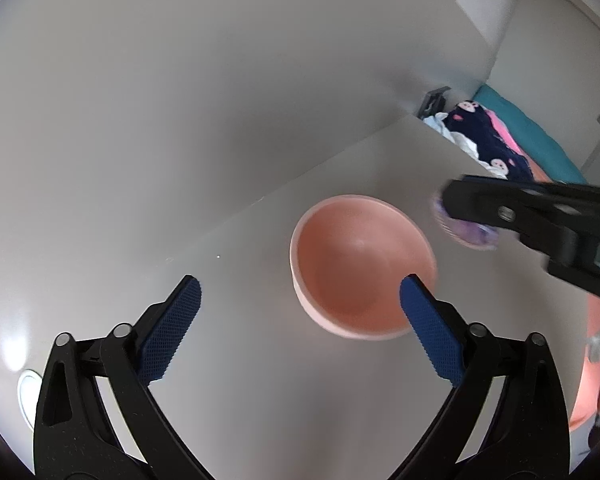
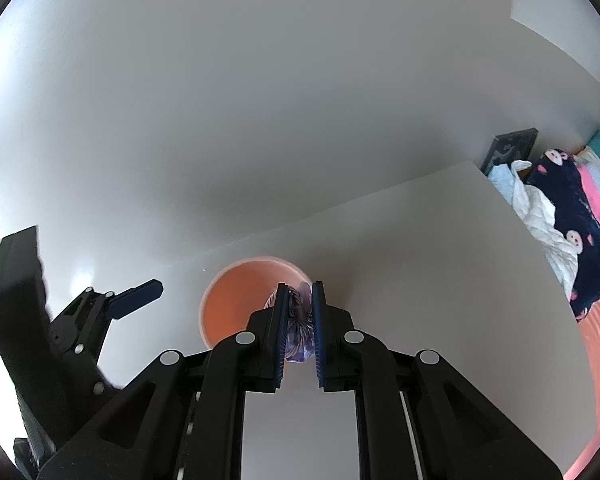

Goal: Collect trash
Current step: 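Grasp the pink bowl rim with the left gripper while the right holds the purple item, then carry pink bowl and purple item over the trash bag and open both grippers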

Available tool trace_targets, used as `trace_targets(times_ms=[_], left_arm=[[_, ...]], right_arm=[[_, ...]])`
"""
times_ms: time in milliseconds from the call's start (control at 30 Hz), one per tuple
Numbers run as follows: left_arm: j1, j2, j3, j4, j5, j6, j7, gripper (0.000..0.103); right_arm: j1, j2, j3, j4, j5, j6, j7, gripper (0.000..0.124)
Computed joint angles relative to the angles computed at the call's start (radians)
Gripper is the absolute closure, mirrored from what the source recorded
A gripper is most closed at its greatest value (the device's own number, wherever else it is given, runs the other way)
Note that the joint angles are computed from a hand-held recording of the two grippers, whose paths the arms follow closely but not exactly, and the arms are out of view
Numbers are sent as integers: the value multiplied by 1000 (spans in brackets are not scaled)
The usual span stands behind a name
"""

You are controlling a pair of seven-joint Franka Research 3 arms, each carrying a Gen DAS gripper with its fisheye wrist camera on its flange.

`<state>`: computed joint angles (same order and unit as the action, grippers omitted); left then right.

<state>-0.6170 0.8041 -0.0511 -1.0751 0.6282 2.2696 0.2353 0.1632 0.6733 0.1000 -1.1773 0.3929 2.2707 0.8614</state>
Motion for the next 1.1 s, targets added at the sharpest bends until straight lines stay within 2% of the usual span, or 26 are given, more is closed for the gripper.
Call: trace_targets(times_ms=[133, 267, 333, 400, 500, 600, 800, 1100], left_arm=[[12, 95, -22, 143, -60, -65, 86, 29], [5, 197, -20, 297, -120, -111, 162, 67], [-6, 198, 0, 297, -123, -104, 153, 70], [-12, 201, 9, 300, -125, -99, 155, 79], [-13, 164, 17, 229, -115, -43, 128, 87], [-12, 124, 10, 158, -105, 5, 117, 89], [-65, 118, 19, 192, -55, -54, 146, 89], [-133, 53, 9, 143, -1, -98, 108, 89]], right_arm=[[-6, 16, -3, 20, 2, -4, 9, 111], [-17, 4, -3, -7, 11, 11, 6, 111], [-23, 0, -4, -19, 16, 14, 7, 111], [-28, -7, -5, -33, 18, 17, 6, 111], [-40, -17, -5, -49, 31, 22, 6, 111], [-53, -45, -3, -89, 46, 35, -4, 111], [-84, -136, -1, -217, 102, 65, -34, 111], [-130, -338, -18, -476, 236, 116, -126, 111]])
